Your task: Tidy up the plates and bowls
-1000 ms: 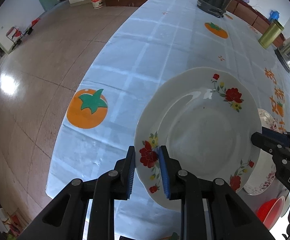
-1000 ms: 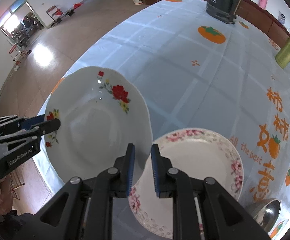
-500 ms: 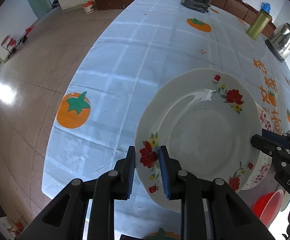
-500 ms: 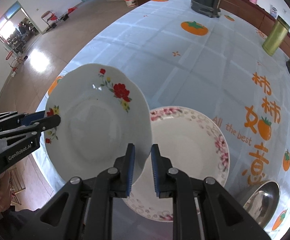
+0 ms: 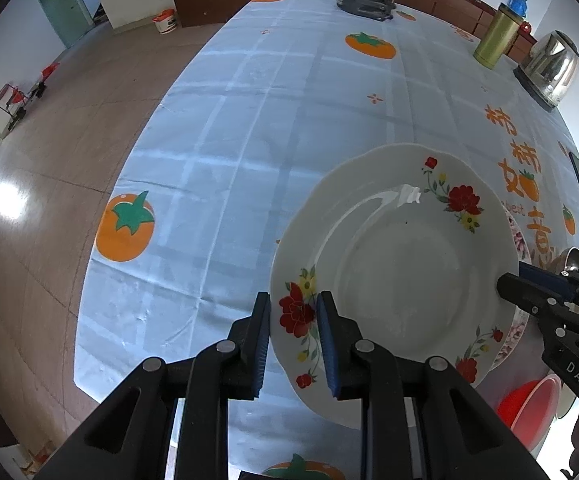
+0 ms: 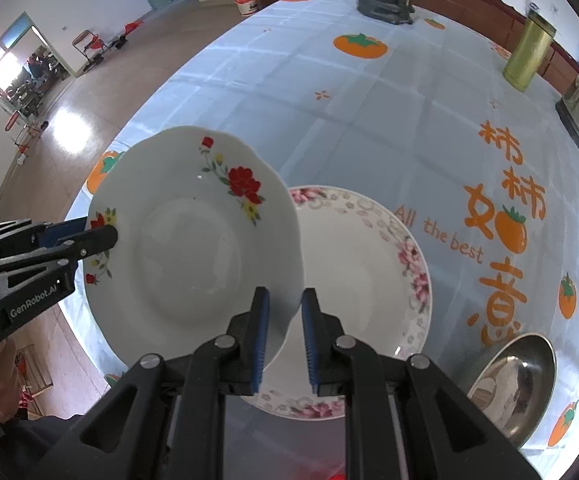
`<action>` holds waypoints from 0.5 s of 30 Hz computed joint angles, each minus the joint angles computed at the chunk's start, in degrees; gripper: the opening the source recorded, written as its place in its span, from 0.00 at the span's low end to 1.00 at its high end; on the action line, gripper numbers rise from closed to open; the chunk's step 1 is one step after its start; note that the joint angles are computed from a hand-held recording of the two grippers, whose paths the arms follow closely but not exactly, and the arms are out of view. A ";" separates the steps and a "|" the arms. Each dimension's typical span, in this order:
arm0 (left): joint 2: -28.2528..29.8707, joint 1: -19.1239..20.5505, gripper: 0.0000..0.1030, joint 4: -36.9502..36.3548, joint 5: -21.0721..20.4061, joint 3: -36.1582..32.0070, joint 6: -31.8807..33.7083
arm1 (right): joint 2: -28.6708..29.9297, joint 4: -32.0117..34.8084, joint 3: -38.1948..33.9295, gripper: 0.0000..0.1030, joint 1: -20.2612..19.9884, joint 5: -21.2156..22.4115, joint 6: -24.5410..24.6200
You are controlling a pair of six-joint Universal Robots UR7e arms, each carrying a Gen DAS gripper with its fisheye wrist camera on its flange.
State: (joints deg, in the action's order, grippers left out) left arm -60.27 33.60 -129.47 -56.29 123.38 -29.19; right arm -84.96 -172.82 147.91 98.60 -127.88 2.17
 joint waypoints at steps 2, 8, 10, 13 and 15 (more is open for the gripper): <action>0.49 -0.34 0.25 -0.22 -0.31 -0.08 0.15 | -0.79 -0.17 0.53 0.16 -0.44 0.05 -0.18; 2.02 -1.52 0.25 -0.73 -1.10 -0.25 0.63 | -3.02 -0.56 2.11 0.16 -1.74 -0.15 -0.34; 2.46 -1.76 0.25 -0.90 -1.43 -0.36 0.85 | -3.82 -0.60 2.52 0.16 -2.22 -0.21 -0.45; 2.98 -2.04 0.25 -1.08 -1.94 -0.60 1.14 | -5.27 -0.32 3.13 0.16 -2.85 -0.22 -0.53; 3.27 -2.22 0.24 -1.19 -2.13 -0.75 1.29 | -5.85 -0.32 3.42 0.16 -3.24 -0.16 -0.63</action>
State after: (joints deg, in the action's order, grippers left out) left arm -57.00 31.38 -130.66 -58.43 122.62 -27.90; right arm -90.82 -173.14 151.33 95.36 -128.04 1.54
